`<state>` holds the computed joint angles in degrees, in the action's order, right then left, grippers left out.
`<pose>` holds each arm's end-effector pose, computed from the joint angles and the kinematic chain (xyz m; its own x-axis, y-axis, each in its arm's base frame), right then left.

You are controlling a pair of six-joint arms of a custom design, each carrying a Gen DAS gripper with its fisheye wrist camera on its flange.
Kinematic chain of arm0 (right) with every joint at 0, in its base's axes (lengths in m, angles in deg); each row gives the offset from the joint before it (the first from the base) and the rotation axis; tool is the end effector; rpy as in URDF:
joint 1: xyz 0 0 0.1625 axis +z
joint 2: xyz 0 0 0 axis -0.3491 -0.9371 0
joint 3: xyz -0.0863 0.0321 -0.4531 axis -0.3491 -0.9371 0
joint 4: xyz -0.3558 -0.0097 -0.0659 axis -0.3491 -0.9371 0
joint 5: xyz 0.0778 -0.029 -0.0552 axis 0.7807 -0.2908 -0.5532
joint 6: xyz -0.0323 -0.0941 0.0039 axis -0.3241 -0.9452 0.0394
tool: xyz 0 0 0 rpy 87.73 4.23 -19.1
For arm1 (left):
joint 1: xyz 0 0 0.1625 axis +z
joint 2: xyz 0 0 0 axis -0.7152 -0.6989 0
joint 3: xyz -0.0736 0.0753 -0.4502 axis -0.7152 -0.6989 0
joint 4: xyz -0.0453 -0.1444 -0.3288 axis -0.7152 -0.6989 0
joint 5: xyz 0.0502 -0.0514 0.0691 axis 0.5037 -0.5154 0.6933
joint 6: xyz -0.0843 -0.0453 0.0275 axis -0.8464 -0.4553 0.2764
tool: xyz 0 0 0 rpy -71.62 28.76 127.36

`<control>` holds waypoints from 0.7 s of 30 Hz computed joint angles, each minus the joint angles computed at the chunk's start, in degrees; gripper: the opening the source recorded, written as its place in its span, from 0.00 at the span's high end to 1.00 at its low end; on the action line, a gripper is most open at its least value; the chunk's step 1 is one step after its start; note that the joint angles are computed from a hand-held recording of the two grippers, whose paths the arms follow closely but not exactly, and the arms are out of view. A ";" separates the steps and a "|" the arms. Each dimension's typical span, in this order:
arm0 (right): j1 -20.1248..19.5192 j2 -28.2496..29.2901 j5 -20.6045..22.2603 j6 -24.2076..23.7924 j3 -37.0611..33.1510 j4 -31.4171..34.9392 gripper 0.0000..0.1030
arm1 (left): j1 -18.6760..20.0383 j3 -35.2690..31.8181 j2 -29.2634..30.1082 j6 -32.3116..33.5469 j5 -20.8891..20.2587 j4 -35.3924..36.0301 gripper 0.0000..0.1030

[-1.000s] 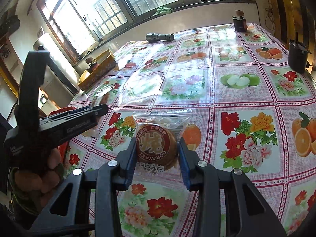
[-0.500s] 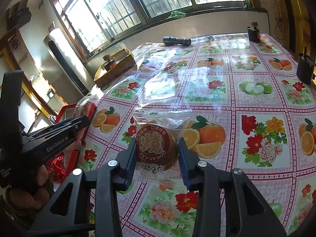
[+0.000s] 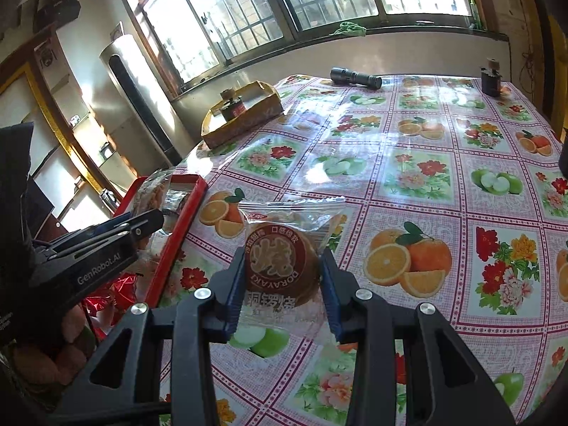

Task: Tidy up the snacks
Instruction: 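Carry the Dorayaki bag and crisps bag over the red tray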

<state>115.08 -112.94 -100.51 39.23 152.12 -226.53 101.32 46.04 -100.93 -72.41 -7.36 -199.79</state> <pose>0.1698 -0.7230 0.1564 -0.8925 -0.2090 0.3998 -0.4152 0.7269 -0.5470 -0.2478 -0.7522 0.1119 -0.6494 -0.0669 -0.7575 0.5014 0.7113 -0.4927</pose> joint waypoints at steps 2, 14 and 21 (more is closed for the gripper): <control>0.38 0.66 0.15 -0.20 -0.98 0.84 0.60 | 0.15 0.35 -0.39 -0.16 0.28 -0.30 0.67; 2.28 4.03 1.44 -1.85 -6.44 5.51 0.60 | 1.40 3.34 -3.53 -1.75 1.28 -2.18 0.67; 3.14 6.01 2.30 -2.52 -9.88 7.91 0.60 | 1.97 5.59 -5.82 -2.72 1.81 -3.43 0.67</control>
<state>118.22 -106.93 -98.21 36.71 142.24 -218.62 103.29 51.63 -106.75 -75.14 -5.54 -203.22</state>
